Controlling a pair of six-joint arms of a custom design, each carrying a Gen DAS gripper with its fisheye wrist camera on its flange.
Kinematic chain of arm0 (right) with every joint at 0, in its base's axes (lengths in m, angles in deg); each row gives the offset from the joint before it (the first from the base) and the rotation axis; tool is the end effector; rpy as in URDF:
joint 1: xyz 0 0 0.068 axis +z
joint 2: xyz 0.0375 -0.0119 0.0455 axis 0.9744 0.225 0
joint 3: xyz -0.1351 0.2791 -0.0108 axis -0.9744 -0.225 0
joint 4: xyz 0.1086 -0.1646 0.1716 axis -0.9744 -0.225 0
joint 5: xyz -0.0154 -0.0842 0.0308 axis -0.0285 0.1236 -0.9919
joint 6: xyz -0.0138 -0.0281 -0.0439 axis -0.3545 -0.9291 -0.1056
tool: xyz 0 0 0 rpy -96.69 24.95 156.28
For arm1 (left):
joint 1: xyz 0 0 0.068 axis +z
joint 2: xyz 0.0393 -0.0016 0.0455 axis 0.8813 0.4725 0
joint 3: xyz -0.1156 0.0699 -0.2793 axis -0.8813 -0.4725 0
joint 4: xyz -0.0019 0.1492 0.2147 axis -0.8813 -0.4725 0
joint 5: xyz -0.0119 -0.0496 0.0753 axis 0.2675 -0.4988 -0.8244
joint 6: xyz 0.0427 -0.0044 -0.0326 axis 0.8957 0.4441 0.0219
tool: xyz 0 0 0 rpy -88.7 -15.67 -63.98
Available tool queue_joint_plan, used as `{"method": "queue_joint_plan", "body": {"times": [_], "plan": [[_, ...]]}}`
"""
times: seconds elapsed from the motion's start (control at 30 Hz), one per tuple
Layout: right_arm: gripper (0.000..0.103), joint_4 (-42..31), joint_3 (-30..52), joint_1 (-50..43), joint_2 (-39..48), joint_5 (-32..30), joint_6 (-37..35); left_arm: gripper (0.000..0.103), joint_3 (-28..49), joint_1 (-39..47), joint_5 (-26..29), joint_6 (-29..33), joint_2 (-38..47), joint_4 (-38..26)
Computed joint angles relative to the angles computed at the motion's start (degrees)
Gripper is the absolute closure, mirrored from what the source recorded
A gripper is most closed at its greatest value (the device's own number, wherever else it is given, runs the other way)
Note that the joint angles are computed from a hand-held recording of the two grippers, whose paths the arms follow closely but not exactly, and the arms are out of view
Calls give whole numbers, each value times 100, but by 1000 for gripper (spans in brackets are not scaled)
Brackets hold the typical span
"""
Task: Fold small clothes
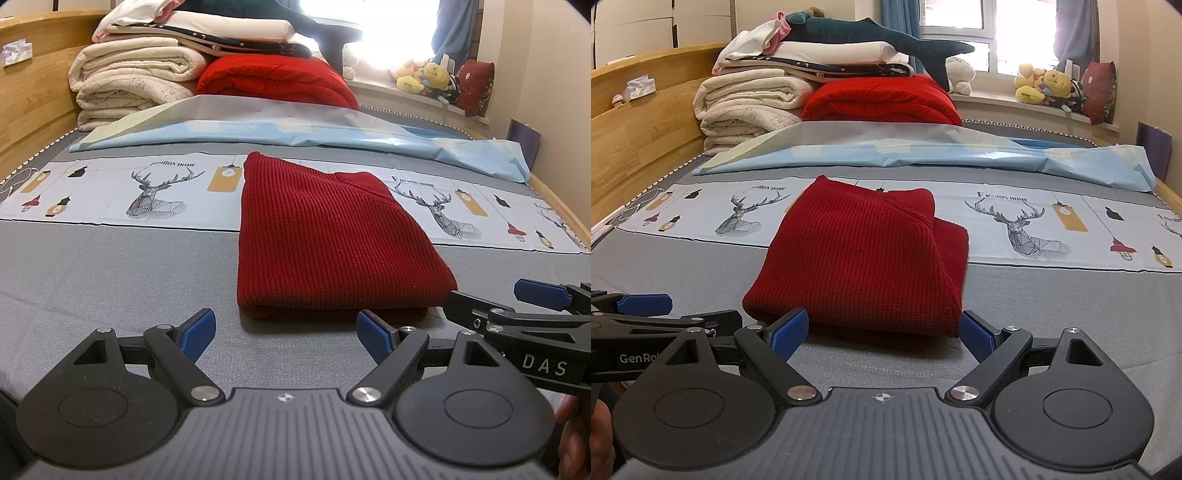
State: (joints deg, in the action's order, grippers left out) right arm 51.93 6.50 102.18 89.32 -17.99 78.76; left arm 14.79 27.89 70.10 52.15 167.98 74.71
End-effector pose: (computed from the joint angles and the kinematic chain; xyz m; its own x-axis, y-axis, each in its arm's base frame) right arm 0.2614 0.1121 0.1869 -0.5992 0.0456 -0.7993 -0.0348 0.9960 0.0829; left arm 0.3115 -0.1965 0.2040 -0.6594 0.0682 -0.7487 0.1426 0.9891 -0.0355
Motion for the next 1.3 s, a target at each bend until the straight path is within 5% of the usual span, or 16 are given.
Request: {"method": "queue_joint_plan", "body": {"times": [1.3], "plan": [[14, -3, -49, -64, -60, -63, -42, 16, 35, -17, 12, -12, 33, -5]]}}
